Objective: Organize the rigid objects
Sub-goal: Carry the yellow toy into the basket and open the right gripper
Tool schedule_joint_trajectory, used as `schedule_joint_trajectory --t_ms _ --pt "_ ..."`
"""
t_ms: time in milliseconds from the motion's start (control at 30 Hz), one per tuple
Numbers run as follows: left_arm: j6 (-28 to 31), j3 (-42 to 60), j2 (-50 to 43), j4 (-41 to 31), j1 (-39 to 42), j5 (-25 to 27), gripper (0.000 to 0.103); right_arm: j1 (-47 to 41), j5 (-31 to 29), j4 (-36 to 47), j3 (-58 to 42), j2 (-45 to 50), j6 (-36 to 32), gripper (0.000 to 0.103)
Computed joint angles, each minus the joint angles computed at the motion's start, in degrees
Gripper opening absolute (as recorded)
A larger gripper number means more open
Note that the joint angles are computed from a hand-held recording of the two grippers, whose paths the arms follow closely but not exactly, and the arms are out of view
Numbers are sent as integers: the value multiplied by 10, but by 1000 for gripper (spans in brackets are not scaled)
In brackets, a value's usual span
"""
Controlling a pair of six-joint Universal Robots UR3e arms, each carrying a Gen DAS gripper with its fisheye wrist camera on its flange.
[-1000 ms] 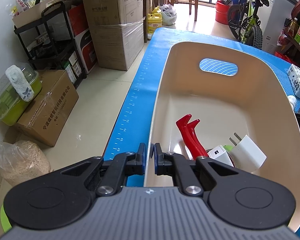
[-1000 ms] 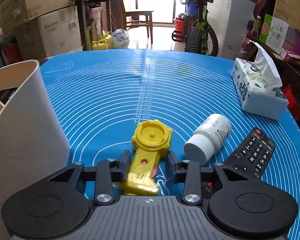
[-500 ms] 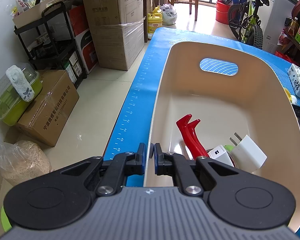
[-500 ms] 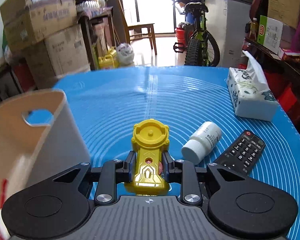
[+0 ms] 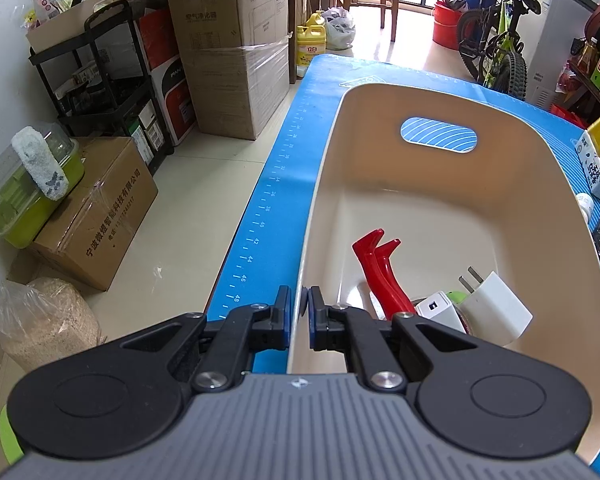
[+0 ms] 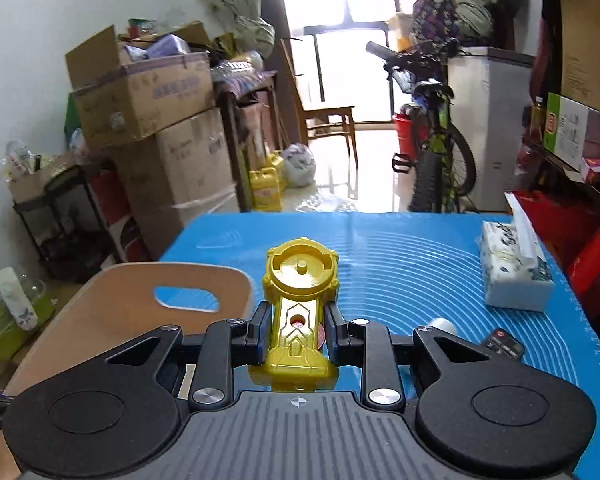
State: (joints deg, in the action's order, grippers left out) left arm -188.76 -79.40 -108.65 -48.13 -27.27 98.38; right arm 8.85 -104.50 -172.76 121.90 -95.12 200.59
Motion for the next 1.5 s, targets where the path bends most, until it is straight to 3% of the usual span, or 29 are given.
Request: schedule_joint_trajectory --t_ms 200,667,867,1033,1200,1500 --pt "0 0 0 0 0 -1 10 64 -22 5 -62 44 -19 36" --pt "-2 -6 2 4 -1 -1 10 137 36 70 -137 134 -6 36" --pt "-1 -6 2 5 -1 -2 10 142 60 170 -184 164 -2 36" --pt "0 -5 2 4 -1 -1 10 156 41 195 -204 173 -26 36" --pt "-2 -4 1 4 -3 1 10 153 44 194 -196 162 -29 51" --pt "0 0 0 -1 -2 1 10 122 68 143 -122 82 -31 62"
